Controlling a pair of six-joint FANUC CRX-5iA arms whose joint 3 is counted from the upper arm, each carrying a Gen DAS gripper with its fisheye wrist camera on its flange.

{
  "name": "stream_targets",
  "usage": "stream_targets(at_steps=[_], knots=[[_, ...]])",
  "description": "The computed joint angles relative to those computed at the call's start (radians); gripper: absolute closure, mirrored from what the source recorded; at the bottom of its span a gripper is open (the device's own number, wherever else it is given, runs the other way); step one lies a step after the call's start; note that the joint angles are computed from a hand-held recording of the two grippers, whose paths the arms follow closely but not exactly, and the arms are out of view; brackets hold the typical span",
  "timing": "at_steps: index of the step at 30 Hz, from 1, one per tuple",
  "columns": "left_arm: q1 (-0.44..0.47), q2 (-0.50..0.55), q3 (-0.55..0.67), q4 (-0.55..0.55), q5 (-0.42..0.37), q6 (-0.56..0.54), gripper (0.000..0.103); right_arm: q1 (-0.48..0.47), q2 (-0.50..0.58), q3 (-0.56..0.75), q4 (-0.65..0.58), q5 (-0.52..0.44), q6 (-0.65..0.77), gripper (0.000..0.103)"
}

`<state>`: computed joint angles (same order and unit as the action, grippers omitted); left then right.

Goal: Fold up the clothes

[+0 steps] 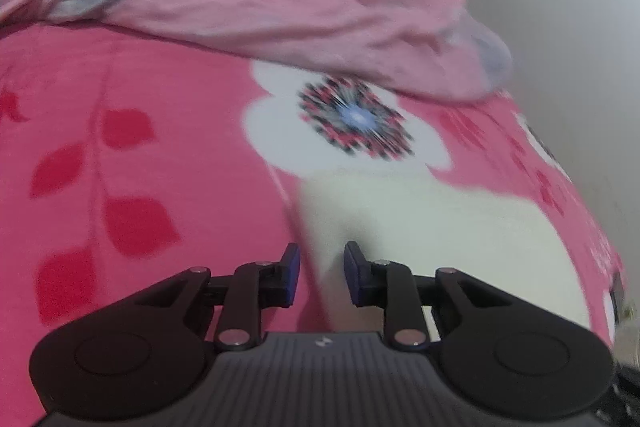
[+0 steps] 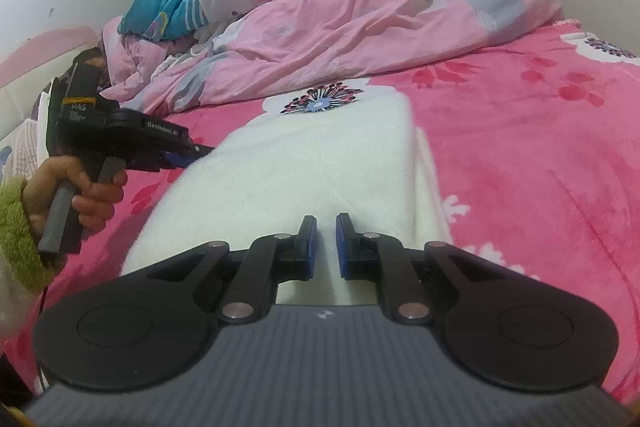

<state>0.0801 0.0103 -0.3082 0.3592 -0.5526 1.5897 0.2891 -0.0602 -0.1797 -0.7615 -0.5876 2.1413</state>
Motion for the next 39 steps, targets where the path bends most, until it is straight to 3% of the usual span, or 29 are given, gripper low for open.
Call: stream_targets(at_steps=[10,18,24,27,30,34,37,39], knots=[[-0.159,-0.151,0.037,-0.449,-0.133,0.419,0.082,-0.051,0.013,0.015,-0.106,-0.047,0.079,0.094],[-0.246,-0.220,0.014,-0.560,-0.187,0.559,0.084,-0.063,0.014,0.018,-0.125,-0.060,0.099,0.094],[-0.236,-0.321,-0.114,-0.456,-0.150,0.468,0.084,-0.031,0.010,0.019,-0.050,-0.046,0.061,0.093],[-0.158,-0.388,-0.279,-0.157,-0.055,0.240,0.084,-0.001,0.007,0.021,0.020,-0.039,0.019,0.093],[-0.158,-0.429,-0.339,-0.121,-0.006,0.169,0.083,0.025,0.005,0.024,0.090,-0.040,-0.035,0.093],[-0.119,-0.463,-0.442,0.081,0.067,-0.003,0.082,0.079,-0.016,0.057,0.181,-0.057,-0.060,0.090],[-0.114,-0.467,-0.496,0.207,0.118,-0.110,0.081,0.089,0.045,0.206,0.094,-0.256,0.135,0.090],[-0.117,-0.468,-0.522,0.272,0.143,-0.161,0.081,0.132,0.125,0.330,0.103,-0.432,0.245,0.092]])
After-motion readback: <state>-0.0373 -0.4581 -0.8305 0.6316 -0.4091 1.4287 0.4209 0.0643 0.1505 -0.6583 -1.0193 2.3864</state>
